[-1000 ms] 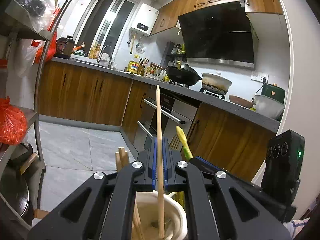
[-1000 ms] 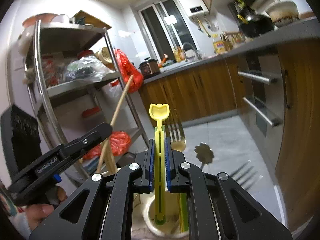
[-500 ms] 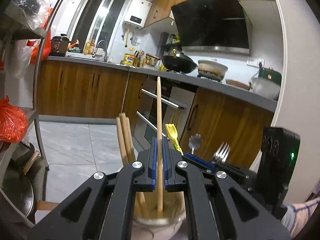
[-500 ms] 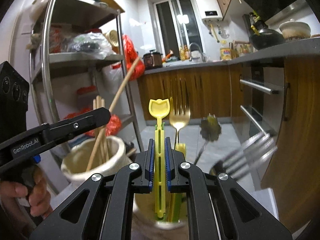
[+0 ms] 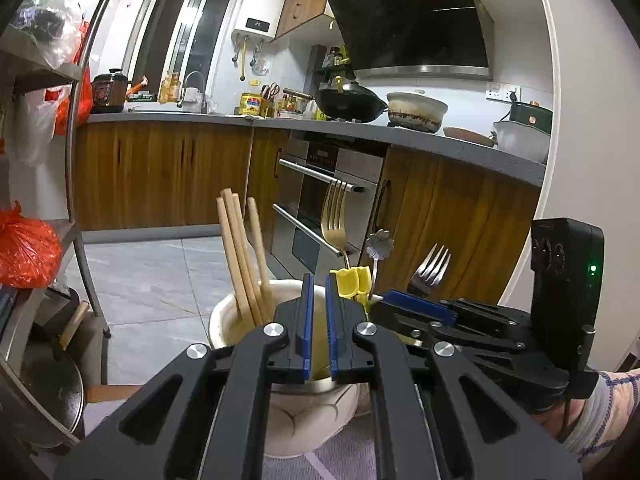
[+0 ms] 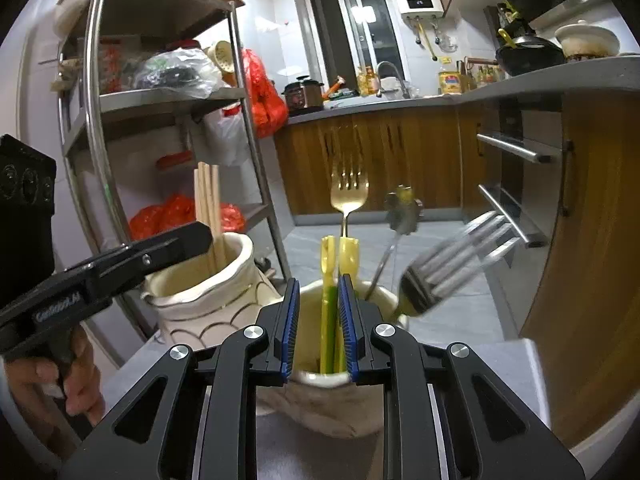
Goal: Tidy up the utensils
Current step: 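Release the chopstick into the larger compartment while the right tool drops the yellow utensil into the smaller one, then withdraw both open tools away from the pot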
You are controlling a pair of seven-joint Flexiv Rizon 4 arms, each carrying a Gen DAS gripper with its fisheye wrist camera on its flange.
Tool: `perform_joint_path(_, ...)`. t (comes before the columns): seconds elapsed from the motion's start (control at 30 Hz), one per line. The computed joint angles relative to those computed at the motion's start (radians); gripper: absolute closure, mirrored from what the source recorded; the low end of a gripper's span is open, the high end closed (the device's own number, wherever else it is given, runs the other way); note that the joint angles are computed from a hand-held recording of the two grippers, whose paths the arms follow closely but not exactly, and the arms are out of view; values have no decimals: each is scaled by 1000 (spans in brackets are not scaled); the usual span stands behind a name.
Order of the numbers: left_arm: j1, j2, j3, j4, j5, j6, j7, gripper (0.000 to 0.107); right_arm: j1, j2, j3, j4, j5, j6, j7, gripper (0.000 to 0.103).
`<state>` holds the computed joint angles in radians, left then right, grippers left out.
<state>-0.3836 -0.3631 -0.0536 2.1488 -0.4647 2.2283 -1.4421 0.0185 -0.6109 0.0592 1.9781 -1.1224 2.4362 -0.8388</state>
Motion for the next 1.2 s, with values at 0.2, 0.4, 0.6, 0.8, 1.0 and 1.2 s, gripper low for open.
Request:
perform_joint_path(0.2, -87, 42, 23, 49, -115, 7, 98, 101, -44, 56, -18, 76, -38, 14, 9, 82)
perform_joint_path(0.4, -195, 59, 6, 94, -345, 33, 254, 100, -72, 109, -35, 161, -68, -1, -36, 82)
perform_joint_path(0.6, -262, 54, -49, 128, -573, 103, 378, 66, -72, 148, -16, 254, 44, -22, -199, 65)
perform_joint_path(0.8, -281, 39, -100, 150, -698, 172, 407, 40, -80, 157, 8, 294, 110, -28, -285, 36)
perform_joint_path(1.0, -293, 10, -132, 138, -789, 251, 454, 20, -76, 159, 19, 310, 179, -26, -346, 13)
perform_joint_path(1.2, -285, -2, -149, 129, -817, 292, 452, 10, -89, 146, 29, 305, 191, -20, -346, 7)
